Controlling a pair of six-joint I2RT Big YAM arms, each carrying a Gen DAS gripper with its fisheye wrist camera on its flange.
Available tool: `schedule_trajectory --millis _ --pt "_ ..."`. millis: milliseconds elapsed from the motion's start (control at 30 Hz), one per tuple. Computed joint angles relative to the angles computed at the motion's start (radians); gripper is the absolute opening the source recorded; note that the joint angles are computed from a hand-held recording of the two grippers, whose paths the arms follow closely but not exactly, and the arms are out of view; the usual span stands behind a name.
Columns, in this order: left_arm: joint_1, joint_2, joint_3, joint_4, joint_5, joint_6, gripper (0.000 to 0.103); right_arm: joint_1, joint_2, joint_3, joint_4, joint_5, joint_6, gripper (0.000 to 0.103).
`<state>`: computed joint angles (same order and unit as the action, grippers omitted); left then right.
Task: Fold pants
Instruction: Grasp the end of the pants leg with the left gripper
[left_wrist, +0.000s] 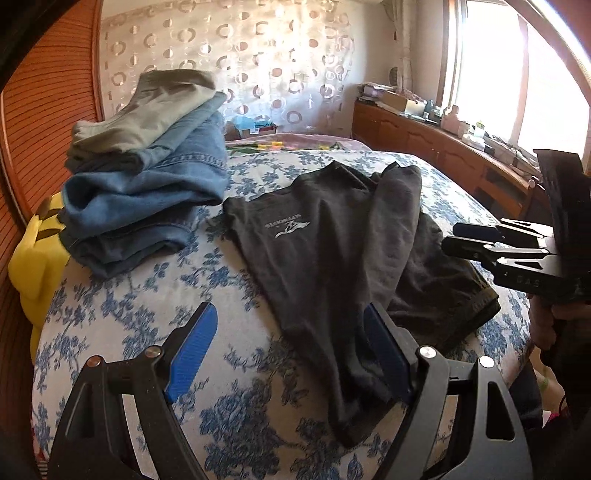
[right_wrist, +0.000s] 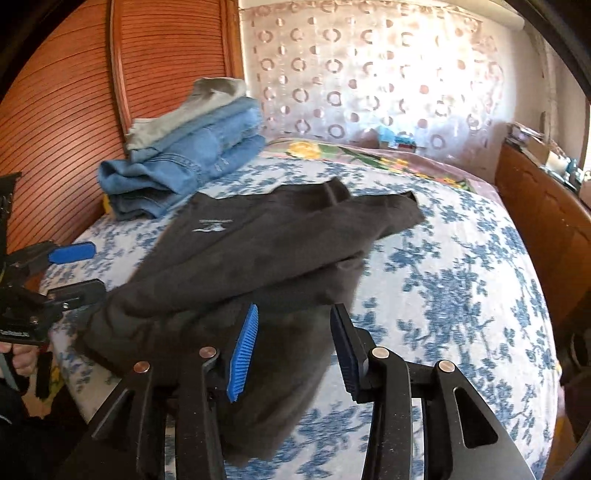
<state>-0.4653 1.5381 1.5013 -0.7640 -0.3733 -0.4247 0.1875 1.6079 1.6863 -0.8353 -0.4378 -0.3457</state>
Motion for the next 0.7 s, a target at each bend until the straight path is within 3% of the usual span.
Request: schedule_trajectory --millis 200,367,700 --pt "0.017 0.073 0.100 -0.023 0.051 0.058 0.082 -0.013 0.042 0.045 -0.015 0.042 0.025 0.043" --pt "0.043 0.152 0.219 -0.052 0.137 0.117 0.077 -0.025 0.091 0.121 -0.049 0.056 0.039 0.043" --pt "0.085 0.372 0.558 -0.198 0.262 0.239 0.065 -0.038 0.235 0.375 -0.152 0.060 0.041 0.043"
